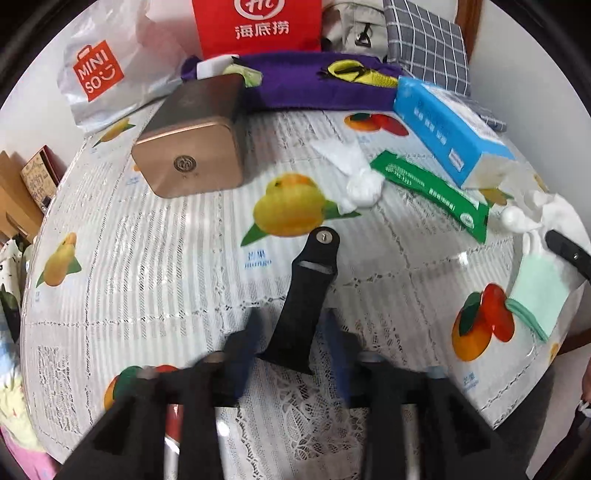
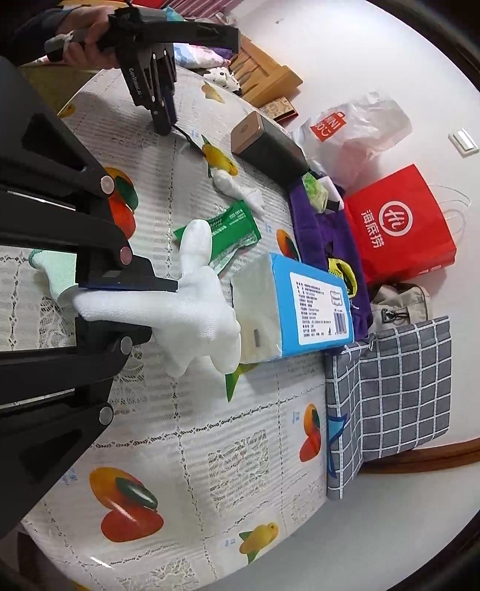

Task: Organize soft objects
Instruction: 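Lift the strap with the left tool while the right tool holds the plush toy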

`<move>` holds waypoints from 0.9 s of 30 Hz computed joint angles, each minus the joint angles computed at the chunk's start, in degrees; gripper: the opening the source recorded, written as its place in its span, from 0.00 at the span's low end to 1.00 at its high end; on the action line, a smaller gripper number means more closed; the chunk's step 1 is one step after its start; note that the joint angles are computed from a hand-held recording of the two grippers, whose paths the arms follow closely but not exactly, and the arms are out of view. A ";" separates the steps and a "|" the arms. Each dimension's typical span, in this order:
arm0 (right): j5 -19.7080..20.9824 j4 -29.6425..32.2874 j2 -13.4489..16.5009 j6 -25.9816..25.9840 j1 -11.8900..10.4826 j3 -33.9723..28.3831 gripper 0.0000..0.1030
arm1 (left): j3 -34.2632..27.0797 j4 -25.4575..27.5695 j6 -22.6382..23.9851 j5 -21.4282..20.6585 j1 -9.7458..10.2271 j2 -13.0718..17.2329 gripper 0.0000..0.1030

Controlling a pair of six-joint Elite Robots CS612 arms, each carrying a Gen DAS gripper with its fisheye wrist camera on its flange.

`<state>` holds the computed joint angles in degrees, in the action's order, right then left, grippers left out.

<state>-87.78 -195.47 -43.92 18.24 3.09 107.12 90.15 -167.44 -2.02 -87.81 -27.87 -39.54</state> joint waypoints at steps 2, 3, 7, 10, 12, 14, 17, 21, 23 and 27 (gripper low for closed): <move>-0.09 0.04 -0.09 -0.21 0.13 0.01 0.08 | -0.01 -1.50 0.51 0.13 -0.03 0.34 0.50; -0.13 -0.02 -0.12 -0.26 0.16 0.06 0.08 | 0.00 -2.09 0.61 0.53 -0.10 0.47 0.50; -0.53 0.14 -0.29 -0.32 0.22 0.18 0.08 | -0.14 -4.22 2.66 -0.18 -0.18 0.92 0.22; -0.91 0.89 -0.58 -0.18 0.23 0.22 0.08 | -0.07 -3.95 4.75 1.20 -0.81 0.81 0.20; -1.17 1.15 -0.83 -0.15 0.32 0.22 0.08 | 0.08 -3.65 4.76 1.07 -0.83 0.64 0.20; -1.46 0.93 -1.22 -0.29 0.36 0.39 0.08 | 0.16 -3.12 3.69 -0.13 -0.49 0.40 0.20; -2.17 0.54 -1.74 -0.65 0.49 0.58 0.08 | 0.90 -3.45 1.27 -1.15 0.11 -0.21 0.20; -1.97 0.18 -2.42 -0.13 0.36 0.55 0.08 | 1.53 -4.31 -0.67 -1.75 0.88 -1.17 0.20; -1.28 0.18 -2.78 -0.33 0.27 0.49 0.08 | 1.76 -5.01 -1.13 -1.62 1.17 -1.59 0.19; -0.02 0.23 -3.33 -0.78 0.28 0.08 0.08 | 1.95 -6.48 -2.61 -2.33 1.89 -2.38 0.19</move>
